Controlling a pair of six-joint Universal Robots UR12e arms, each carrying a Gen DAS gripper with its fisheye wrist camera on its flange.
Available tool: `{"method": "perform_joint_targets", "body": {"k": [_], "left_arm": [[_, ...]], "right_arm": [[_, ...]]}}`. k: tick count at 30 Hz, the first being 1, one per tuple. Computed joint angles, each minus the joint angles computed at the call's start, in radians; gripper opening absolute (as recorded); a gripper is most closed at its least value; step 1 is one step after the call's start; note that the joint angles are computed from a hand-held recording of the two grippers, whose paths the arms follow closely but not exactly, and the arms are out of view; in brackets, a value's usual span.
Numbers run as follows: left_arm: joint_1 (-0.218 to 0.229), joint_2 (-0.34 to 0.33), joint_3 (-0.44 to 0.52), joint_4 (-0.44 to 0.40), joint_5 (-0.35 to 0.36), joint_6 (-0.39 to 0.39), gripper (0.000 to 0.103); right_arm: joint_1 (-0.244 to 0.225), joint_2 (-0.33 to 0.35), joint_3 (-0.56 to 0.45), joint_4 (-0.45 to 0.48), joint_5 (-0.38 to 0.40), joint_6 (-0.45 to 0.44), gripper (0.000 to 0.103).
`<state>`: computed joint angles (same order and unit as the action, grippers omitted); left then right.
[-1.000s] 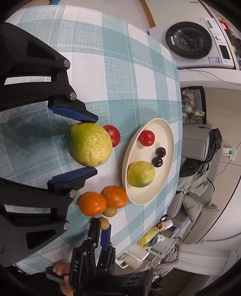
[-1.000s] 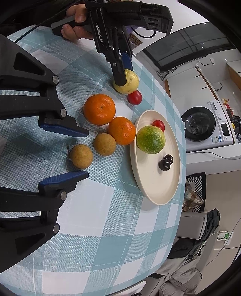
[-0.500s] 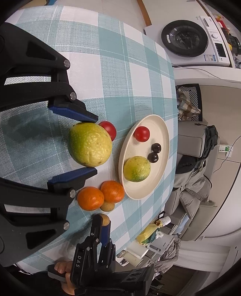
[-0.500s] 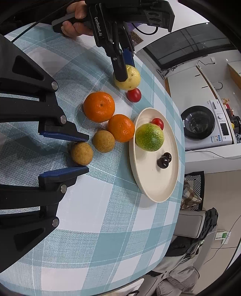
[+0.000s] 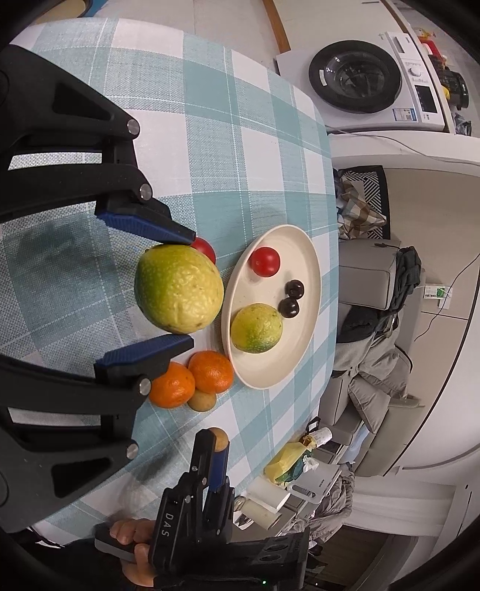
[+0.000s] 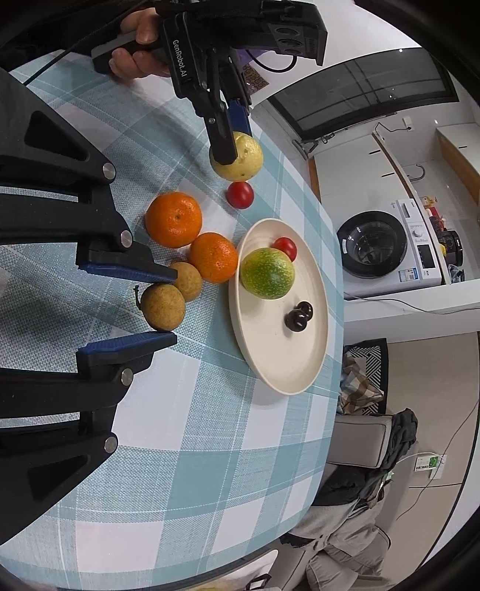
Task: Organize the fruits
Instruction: 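Carry the pomelo and longan over the cream plate with both tools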
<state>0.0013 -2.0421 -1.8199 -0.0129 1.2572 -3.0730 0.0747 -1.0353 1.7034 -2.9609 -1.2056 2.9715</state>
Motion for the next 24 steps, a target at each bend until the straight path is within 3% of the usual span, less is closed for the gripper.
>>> {"method": "perform_joint_targets", "body": {"k": [24], "left_arm": [[-0.023, -0.007, 0.062, 0.025, 0.011, 0.004, 0.047]], "right_arm": [[-0.009, -0.004, -0.016, -0.079, 0.001, 0.049, 0.028]]}}
